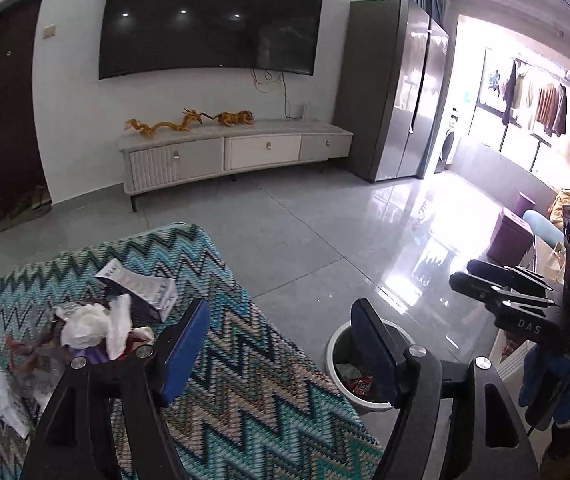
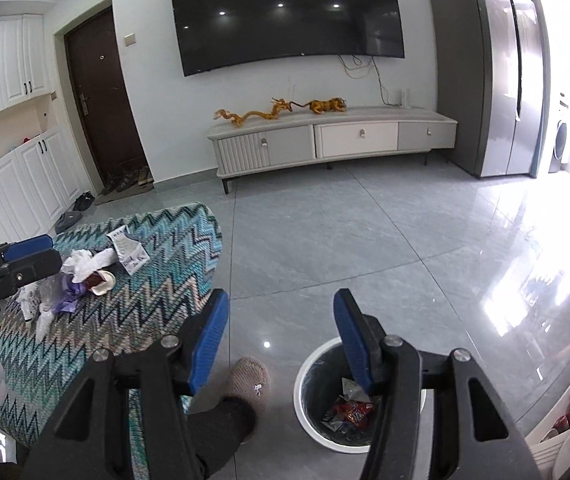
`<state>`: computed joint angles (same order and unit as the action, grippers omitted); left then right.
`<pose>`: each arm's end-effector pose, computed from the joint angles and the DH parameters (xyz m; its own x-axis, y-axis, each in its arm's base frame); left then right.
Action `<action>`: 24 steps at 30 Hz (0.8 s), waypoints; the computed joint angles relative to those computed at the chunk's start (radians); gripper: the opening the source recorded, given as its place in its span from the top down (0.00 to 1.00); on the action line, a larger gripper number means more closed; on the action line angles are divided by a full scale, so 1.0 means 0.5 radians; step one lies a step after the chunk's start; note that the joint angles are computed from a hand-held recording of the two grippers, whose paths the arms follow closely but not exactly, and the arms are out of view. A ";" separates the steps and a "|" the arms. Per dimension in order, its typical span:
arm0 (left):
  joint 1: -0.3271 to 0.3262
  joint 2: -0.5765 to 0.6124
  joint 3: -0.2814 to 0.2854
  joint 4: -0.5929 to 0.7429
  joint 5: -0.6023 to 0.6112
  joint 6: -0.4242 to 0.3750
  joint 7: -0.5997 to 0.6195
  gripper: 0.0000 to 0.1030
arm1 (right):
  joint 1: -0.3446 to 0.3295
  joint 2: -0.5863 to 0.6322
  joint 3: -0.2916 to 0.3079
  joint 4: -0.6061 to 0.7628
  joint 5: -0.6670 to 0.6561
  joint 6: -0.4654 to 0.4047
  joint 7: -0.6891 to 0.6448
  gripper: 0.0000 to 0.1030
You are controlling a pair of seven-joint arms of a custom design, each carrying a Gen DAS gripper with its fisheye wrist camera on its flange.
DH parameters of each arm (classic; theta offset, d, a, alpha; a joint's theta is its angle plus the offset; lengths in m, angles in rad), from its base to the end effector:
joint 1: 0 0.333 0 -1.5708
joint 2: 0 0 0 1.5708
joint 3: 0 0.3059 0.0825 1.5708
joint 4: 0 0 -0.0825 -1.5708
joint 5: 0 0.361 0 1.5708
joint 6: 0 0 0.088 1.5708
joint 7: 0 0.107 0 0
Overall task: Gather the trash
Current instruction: 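Return both open tools from the bin to the blanket, then grasp white plastic bag with left tool while right tool grasps white tissue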
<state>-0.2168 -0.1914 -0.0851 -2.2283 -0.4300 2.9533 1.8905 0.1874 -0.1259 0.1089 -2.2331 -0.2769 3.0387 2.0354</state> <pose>0.5022 -0.1304 0.5598 -0.2946 -0.9489 0.1132 -0.5990 0.0911 -0.7956 0.5029 0.1779 0.5368 0.1583 -0.9799 -0.1214 -0.6057 0.0007 -0.7957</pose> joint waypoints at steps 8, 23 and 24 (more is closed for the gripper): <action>0.025 -0.340 0.254 -0.325 -0.066 0.141 0.098 0.31 | 0.122 -0.001 0.086 0.215 -0.071 -0.078 -0.025 0.49; 0.296 -0.301 0.617 -0.505 -0.082 0.222 0.089 0.25 | 0.441 0.582 0.069 0.895 0.229 -0.301 -0.454 0.49; 0.315 -0.277 0.624 -0.499 -0.090 0.213 0.085 0.25 | 0.453 0.645 0.074 0.961 0.269 -0.323 -0.498 0.49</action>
